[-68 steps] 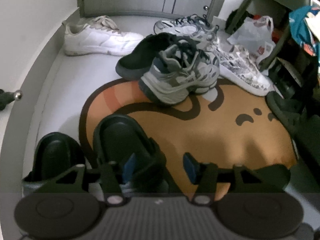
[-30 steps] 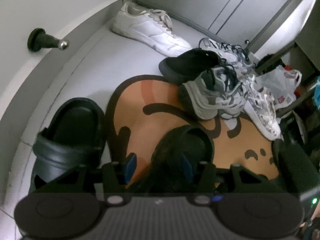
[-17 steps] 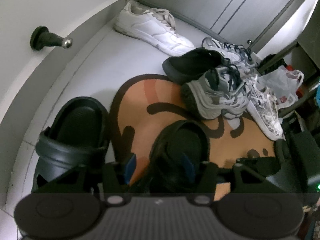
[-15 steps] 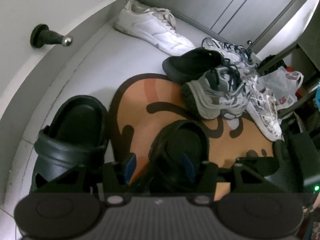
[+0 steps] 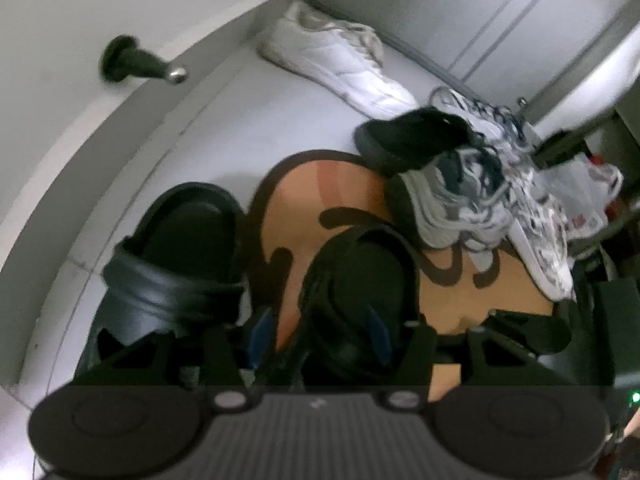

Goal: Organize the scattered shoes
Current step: 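Nudge the second black clog against the first with the left tool, then release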

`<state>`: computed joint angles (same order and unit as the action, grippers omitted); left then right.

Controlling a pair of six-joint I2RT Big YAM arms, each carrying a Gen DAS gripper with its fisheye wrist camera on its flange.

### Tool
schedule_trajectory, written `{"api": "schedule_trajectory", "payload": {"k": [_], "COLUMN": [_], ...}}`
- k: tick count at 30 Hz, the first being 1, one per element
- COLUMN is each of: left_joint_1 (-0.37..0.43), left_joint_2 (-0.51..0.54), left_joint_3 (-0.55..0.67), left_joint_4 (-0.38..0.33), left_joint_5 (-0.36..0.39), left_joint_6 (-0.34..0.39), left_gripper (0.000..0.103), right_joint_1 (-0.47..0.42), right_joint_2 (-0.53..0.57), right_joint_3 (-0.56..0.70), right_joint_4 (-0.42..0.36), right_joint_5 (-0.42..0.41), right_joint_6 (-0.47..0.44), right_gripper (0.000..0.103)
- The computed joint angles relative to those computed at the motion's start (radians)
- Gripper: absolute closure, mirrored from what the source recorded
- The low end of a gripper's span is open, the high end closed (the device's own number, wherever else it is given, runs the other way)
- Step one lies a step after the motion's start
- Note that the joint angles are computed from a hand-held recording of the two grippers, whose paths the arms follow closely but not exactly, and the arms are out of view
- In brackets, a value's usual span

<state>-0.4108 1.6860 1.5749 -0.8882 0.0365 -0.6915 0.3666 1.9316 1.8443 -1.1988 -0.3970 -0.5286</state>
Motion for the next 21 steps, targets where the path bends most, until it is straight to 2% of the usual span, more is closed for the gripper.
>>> {"api": "schedule_trajectory", "payload": {"k": [10, 14, 21], "left_joint_1": [0.008, 0.01, 0.017], "left_joint_2": [-0.014, -0.013, -0.005], "left_joint_3": [-0.015, -0.018, -0.017], "left_joint_4": [0.002, 0.008, 0.024], "left_joint_5": [0.01, 0.014, 0.045], "left_joint_6": [-0.038, -0.043, -0.053], "left_gripper": [0.052, 0.052, 0.052], "right_joint_1": [0.011, 0.009, 0.013], "right_joint_2": [0.006, 0.003, 0.008], "right_joint_3": [-0.002, -0.009, -0.021], "right_joint_4": [0.064, 0.068, 0.029], "right_joint_5": [0.046, 0.057, 0.065], "right_joint_6": [0.035, 0.008, -0.036], "right_gripper": [0.026, 0.026, 0.036]}}
